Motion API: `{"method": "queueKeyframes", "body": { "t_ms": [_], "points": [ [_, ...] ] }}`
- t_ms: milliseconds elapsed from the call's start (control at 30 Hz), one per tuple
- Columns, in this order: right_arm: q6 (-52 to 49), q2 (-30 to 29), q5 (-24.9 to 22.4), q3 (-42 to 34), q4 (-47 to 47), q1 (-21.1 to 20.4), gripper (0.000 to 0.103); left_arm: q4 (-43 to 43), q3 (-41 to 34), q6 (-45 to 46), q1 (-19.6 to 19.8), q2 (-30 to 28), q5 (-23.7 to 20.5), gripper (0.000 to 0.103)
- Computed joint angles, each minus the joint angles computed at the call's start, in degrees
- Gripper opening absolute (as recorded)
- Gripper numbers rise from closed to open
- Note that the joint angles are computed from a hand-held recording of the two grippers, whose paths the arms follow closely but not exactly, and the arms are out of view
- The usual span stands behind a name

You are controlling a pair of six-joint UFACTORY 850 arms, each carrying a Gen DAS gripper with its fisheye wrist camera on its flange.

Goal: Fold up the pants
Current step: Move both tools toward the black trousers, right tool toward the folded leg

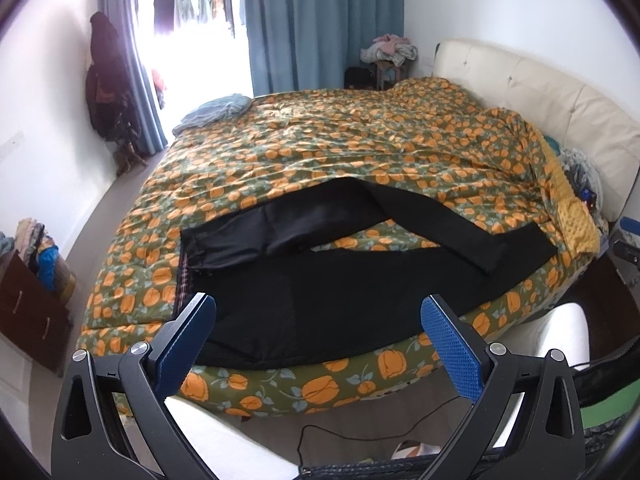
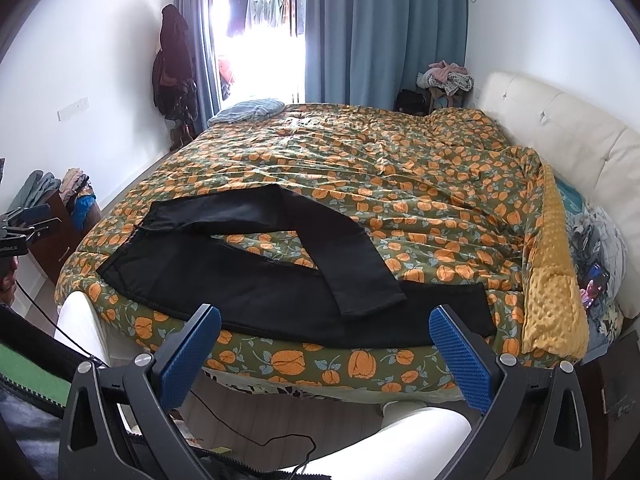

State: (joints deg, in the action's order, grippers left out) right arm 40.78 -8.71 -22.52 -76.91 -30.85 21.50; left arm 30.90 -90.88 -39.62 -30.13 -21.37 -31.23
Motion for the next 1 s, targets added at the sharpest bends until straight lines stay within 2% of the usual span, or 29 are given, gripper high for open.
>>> {"method": "queueKeyframes", "body": {
  "t_ms": [200,400,700,1000],
  "points": [
    [0.13,-0.14,0.0,-0.11,-0.26,-0.01,0.103,0.21,-0.07,-0.05,0.08,-0.18,-0.99,0.103],
    [-1.67,-0.75,-0.34,-0.56,1.86,-0.4,0.103,0.74,0.43,-0.52,0.28,-0.01,0.01,0.102],
    [-2.6,-4.21,0.31,-1.71,1.59,0.79,0.103,-4.89,-0.7,1.82,1.33,-1.95,1.48,0.102],
    [-3.2,-5.58,1.33,-1.38,0.54,0.92,0.103,-5.06,-1.88,2.41,0.77,-3.45,0.62,0.103]
  ]
}}
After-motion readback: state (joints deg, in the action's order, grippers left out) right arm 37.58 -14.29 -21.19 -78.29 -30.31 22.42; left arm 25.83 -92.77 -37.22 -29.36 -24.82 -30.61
